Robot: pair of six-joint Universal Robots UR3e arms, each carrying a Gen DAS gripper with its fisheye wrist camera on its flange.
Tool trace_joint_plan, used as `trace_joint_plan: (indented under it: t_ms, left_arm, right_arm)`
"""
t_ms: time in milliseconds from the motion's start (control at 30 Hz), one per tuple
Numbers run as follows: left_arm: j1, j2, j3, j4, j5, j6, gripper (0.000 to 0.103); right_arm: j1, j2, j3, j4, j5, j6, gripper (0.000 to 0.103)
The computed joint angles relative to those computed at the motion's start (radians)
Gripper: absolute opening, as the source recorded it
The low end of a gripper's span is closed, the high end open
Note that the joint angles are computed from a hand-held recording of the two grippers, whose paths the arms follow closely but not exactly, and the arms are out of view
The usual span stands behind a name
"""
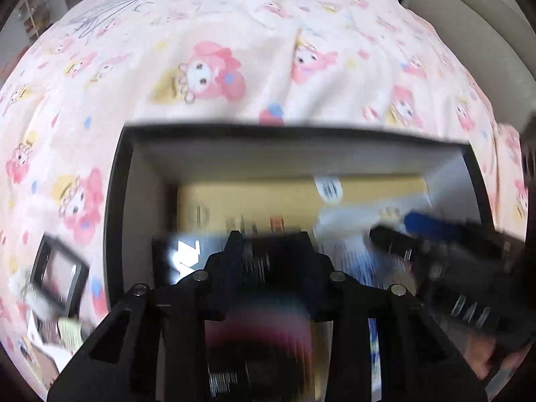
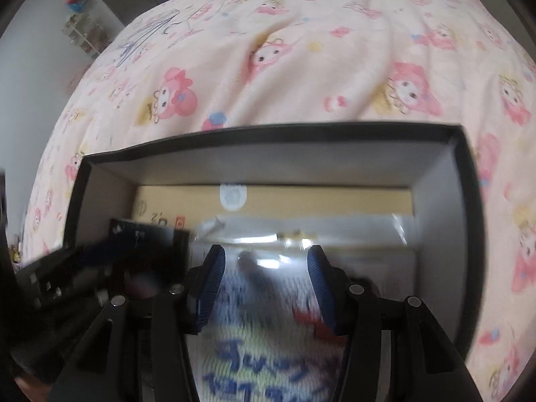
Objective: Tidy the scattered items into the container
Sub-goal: 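Open the left gripper and release the Smart Devil box upright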
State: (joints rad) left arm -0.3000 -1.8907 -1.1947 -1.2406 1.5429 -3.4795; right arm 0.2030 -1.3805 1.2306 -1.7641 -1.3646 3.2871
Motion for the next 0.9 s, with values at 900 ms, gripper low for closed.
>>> trace_joint_plan:
  t_ms: [900]
  left_arm:
    - [-0.001,0.128,-0.247,0.034,-0.295,-0.032,0.013]
  right_arm:
    - [-0.084,-0.316,0.277,0.112,0.106,-0.003,0.047]
